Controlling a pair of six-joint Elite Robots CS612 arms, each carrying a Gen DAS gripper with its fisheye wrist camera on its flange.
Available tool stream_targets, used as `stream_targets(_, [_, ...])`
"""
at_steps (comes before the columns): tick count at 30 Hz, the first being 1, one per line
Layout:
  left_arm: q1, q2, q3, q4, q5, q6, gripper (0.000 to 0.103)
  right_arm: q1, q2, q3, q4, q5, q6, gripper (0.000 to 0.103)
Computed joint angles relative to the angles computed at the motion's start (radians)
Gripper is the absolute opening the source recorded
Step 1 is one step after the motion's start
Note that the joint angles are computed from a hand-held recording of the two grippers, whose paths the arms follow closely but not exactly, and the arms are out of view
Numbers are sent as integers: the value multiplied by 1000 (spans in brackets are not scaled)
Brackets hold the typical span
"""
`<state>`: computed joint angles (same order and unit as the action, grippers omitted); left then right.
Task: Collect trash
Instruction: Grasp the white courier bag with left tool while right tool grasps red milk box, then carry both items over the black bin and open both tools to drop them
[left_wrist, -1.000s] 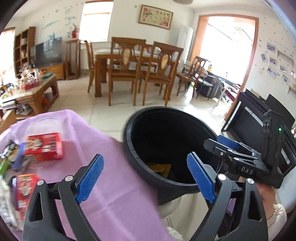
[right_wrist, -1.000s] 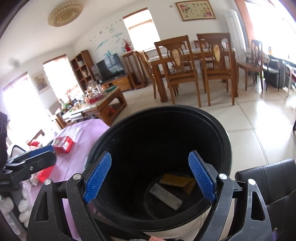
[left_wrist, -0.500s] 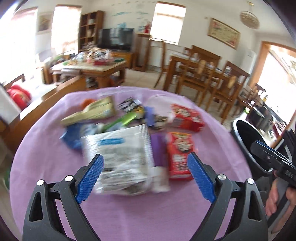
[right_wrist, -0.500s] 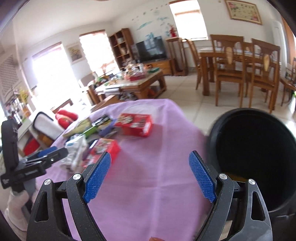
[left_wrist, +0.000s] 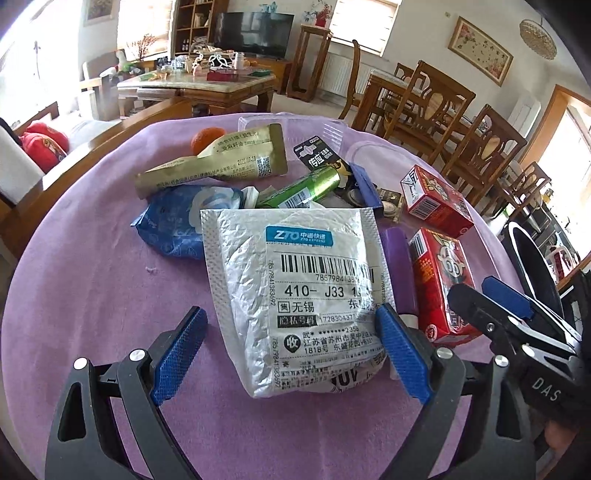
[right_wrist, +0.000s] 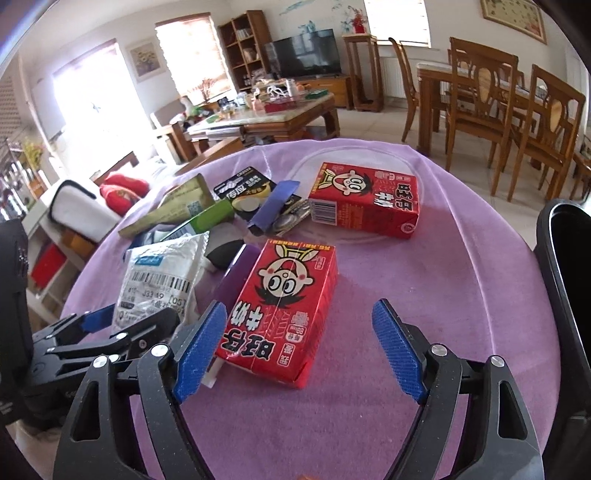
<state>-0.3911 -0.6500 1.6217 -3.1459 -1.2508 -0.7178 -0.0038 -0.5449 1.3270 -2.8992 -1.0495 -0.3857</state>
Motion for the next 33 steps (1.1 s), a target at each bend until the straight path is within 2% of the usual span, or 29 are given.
stream_targets(2, [0,2,2,-13,-2,21,90,-1,6,-11,7,12,13,76])
stream_targets(3, [2,2,5,-22,-5,26,85,-1,6,-11,8,11,12,76])
stream_targets(4, [4,1,10,-40,-15,27,73,-2,6,-11,9,14,8,76])
stream_targets(6, [13,-1,23,-84,-65,26,60,-2,7,-14,16,13,-5,76])
stream_targets(9, [8,-9,38,-110,-60,27,53,12,11,-20,23,-26,-21,75])
stream_targets(10, [6,-12,46,-121,-56,29,50,16,13,-29,46,-32,-26,70])
stream_targets(12, [5,-18,60,-137,-56,34,48,20,16,-37,62,-41,-26,62])
stream_targets(17, [10,-29,86,-171,-70,35,42,24,20,-35,36,-43,-17,54])
stream_targets(25, [1,-38,102,-257,-74,82,26,-18,4,0,-26,72,45,52])
stream_targets(33, [-19,-23,82,-293,-83,154,22,-60,-18,35,-61,134,62,52])
